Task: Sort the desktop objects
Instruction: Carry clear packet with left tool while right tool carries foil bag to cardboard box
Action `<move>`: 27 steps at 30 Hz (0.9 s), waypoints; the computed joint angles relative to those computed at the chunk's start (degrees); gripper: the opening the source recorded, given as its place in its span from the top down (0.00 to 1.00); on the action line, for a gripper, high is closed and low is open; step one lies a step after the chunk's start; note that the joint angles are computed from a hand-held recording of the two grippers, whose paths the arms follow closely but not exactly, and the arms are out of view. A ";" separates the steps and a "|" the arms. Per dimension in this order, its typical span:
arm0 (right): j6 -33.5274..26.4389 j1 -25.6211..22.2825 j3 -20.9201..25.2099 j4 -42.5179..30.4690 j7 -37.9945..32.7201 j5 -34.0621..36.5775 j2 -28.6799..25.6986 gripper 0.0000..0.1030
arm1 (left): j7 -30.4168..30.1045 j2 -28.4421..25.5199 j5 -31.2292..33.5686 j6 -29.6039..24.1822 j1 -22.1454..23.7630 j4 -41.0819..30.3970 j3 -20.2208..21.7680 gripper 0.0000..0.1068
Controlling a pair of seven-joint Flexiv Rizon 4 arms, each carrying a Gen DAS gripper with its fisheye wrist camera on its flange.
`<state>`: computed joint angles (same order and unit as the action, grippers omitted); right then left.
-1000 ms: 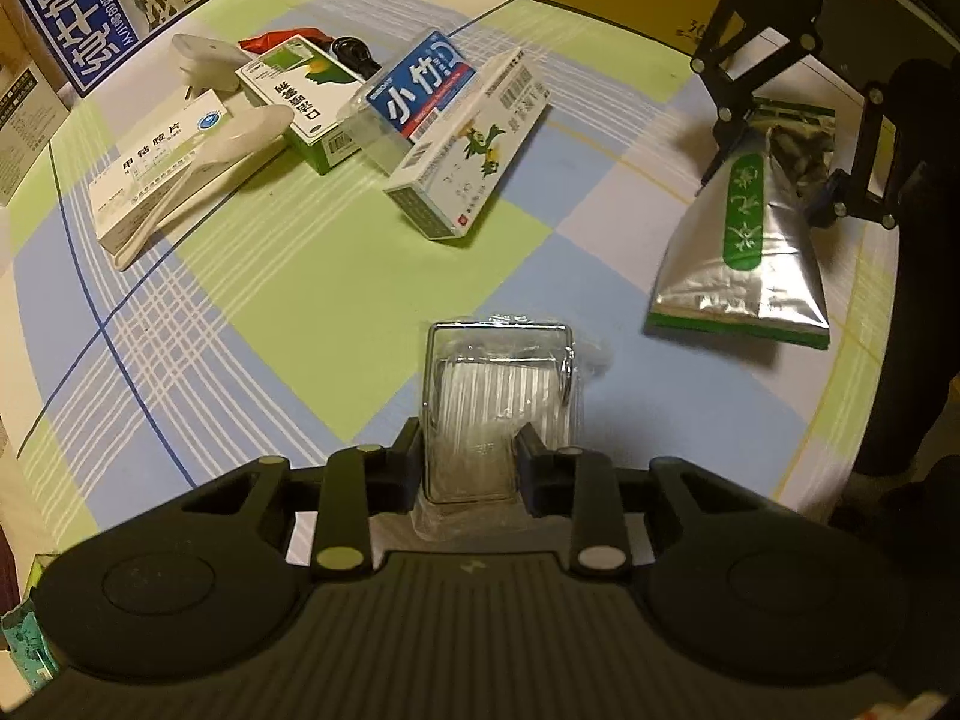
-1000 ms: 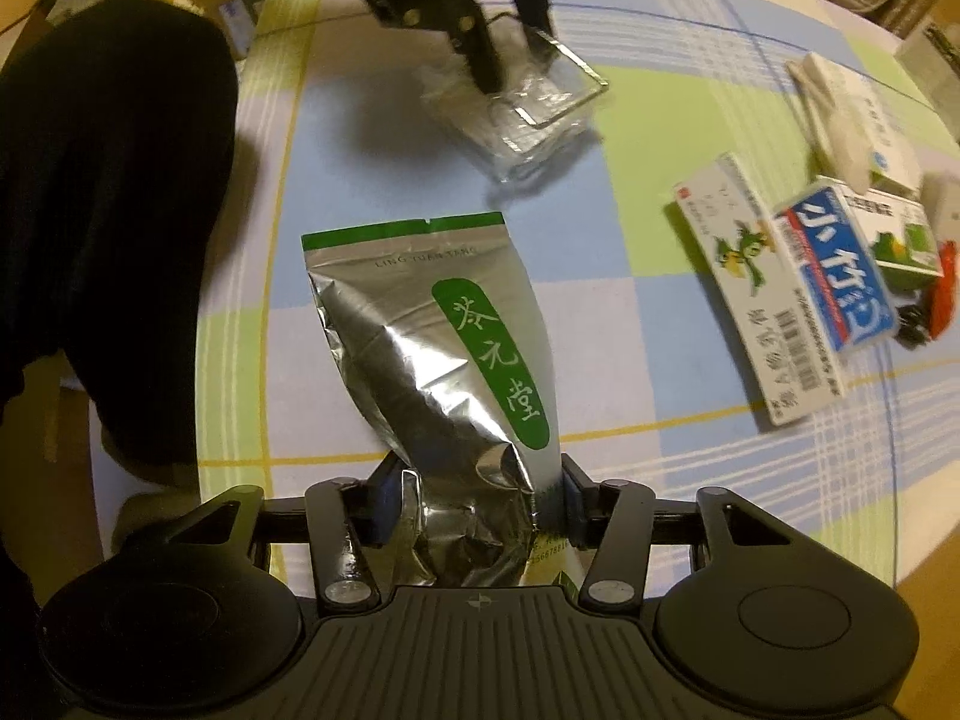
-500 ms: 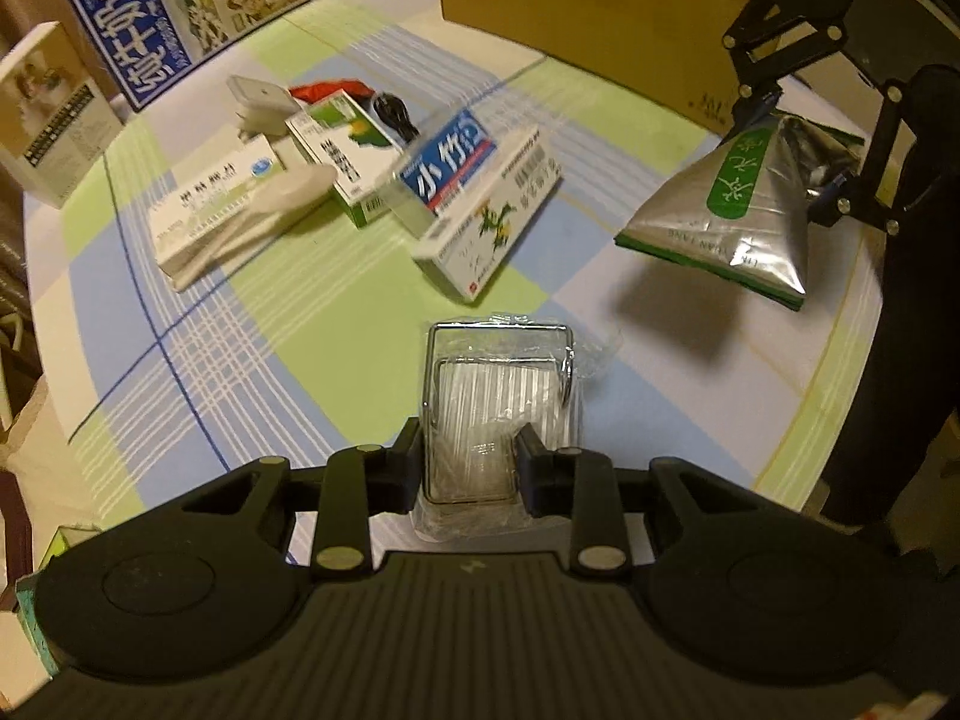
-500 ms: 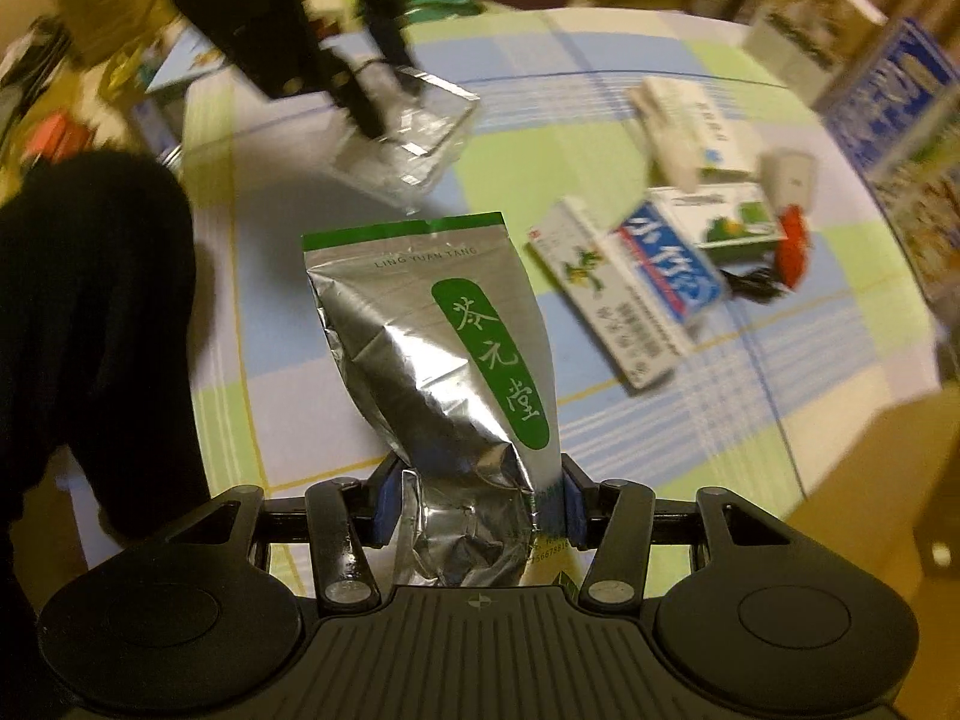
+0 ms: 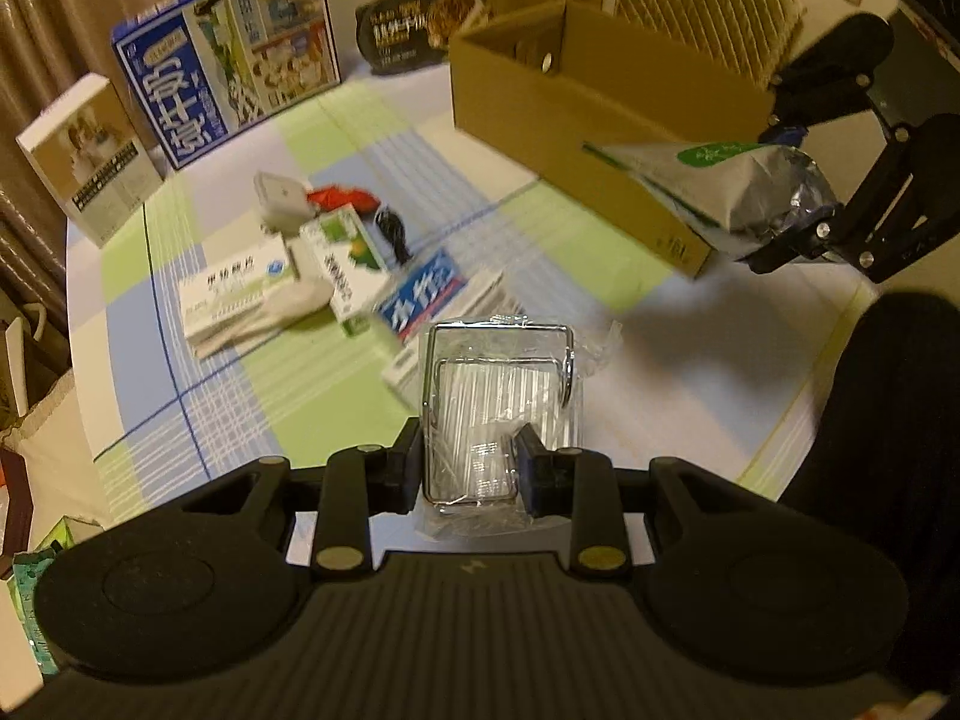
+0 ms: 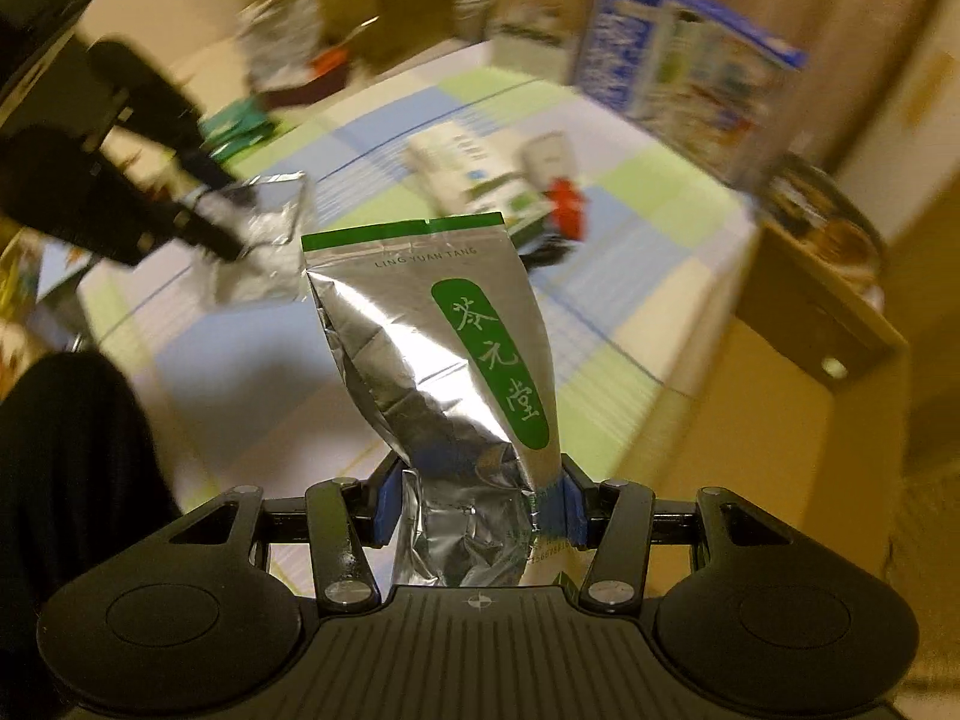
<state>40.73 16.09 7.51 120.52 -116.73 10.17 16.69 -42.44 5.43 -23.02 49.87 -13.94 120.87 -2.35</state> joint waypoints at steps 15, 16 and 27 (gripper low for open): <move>-1.20 -5.47 -3.68 -1.43 7.96 -2.82 4.35 0.53 | -10.43 -4.49 1.62 2.80 -5.71 -9.42 -5.33 0.76; -1.34 -5.78 -3.96 -1.68 8.07 -2.80 4.19 0.53 | -11.06 -5.12 1.74 2.97 -6.10 -10.17 -5.68 0.76; -0.82 -9.48 -6.81 -5.72 9.79 -0.47 -0.93 0.53 | -19.46 -11.54 5.19 4.31 -9.18 -16.93 -7.88 0.76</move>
<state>39.91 6.61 0.70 114.80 -106.95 9.70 15.76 -61.90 -6.11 -17.83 54.18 -23.11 103.94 -10.23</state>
